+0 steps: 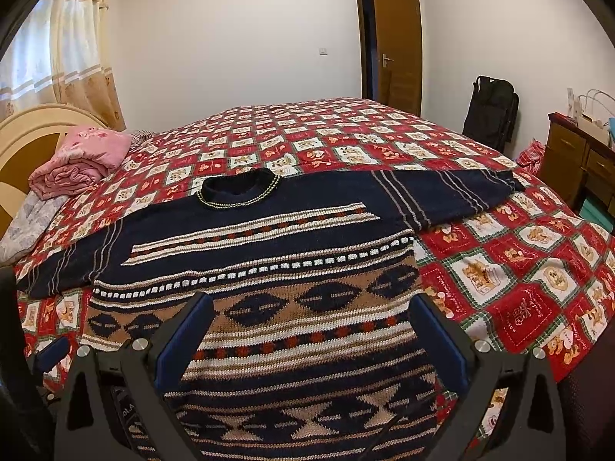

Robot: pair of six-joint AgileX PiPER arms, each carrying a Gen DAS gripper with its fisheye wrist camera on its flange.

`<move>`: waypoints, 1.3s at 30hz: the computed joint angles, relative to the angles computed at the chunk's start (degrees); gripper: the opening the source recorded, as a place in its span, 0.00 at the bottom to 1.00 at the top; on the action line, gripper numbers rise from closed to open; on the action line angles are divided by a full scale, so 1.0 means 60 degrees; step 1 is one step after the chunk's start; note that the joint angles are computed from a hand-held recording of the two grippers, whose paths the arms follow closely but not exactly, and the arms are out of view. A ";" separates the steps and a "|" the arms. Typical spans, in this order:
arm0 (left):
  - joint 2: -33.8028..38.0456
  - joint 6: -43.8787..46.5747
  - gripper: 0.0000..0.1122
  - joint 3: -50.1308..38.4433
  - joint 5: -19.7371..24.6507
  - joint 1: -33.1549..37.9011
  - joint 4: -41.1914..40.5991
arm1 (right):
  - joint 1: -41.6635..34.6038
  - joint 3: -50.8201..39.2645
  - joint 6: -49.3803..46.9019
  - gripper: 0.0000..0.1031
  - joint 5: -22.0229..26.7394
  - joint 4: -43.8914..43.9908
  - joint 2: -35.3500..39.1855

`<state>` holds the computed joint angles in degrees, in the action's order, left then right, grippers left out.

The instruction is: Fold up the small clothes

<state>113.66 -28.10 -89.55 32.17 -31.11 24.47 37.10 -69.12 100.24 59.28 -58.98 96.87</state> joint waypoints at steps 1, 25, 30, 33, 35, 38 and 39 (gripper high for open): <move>-0.0010 0.0008 0.85 0.0007 -0.0003 0.0003 -0.0030 | 0.0000 0.0005 -0.0008 0.99 -0.0007 0.0008 -0.0002; 0.0670 0.0648 0.85 -0.1267 0.0753 0.0058 -0.0629 | -0.0769 -0.0140 -0.0496 0.99 -0.0543 0.0423 0.0072; 0.1509 0.1058 0.85 -0.2825 0.1567 0.0036 -0.0899 | -0.1548 -0.0284 -0.0942 0.99 -0.1108 0.0784 0.0107; 0.2004 0.1241 0.85 -0.3766 0.2076 -0.0020 -0.0968 | -0.1982 -0.0497 -0.1377 0.99 -0.1426 0.1056 0.0294; 0.2350 0.1386 0.85 -0.4405 0.2418 -0.0045 -0.1037 | -0.2314 -0.0698 -0.1764 0.99 -0.1676 0.1322 0.0465; 0.3120 0.1746 0.85 -0.5829 0.3223 -0.0113 -0.1243 | -0.2785 -0.0918 -0.2248 0.99 -0.2096 0.1690 0.0670; 0.3363 0.1856 0.85 -0.6284 0.3490 -0.0135 -0.1309 | -0.2919 -0.0966 -0.2382 0.99 -0.2224 0.1783 0.0720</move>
<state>133.84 -16.96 -127.25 53.11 -31.92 16.62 19.59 -74.92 85.94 45.94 -48.29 101.19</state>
